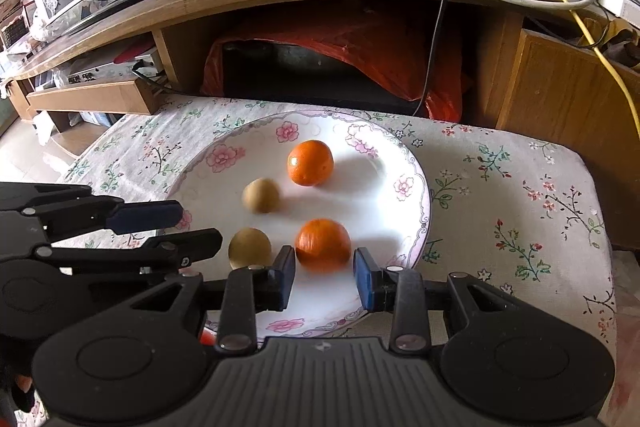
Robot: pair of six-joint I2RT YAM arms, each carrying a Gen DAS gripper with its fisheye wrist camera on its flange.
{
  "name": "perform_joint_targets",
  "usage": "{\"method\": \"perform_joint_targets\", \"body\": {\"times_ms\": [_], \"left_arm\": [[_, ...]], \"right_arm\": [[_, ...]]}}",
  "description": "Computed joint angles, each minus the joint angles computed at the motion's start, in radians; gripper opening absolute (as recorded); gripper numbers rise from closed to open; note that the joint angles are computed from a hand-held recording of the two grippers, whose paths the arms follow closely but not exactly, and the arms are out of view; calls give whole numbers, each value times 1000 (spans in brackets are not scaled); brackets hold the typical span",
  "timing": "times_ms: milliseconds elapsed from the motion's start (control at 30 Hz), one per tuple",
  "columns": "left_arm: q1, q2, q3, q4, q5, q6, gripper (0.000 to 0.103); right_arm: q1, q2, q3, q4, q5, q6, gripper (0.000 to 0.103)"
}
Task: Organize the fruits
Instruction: 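Lower the mandarin into the bowl and open the right tool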
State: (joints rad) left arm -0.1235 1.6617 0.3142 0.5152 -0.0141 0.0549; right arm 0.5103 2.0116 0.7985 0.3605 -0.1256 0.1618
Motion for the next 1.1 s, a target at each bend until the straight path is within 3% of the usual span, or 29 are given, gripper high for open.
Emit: {"method": "perform_joint_targets", "body": {"times_ms": [400,1100], "left_arm": [[-13,-51,-21,-6,-19,-6,56],[-18,-189,-69,-63,-34,-2,62]], "right_arm": [[3,-34,-30,17,26,0,33],[13,-125,-101,44,55,0,35]]}}
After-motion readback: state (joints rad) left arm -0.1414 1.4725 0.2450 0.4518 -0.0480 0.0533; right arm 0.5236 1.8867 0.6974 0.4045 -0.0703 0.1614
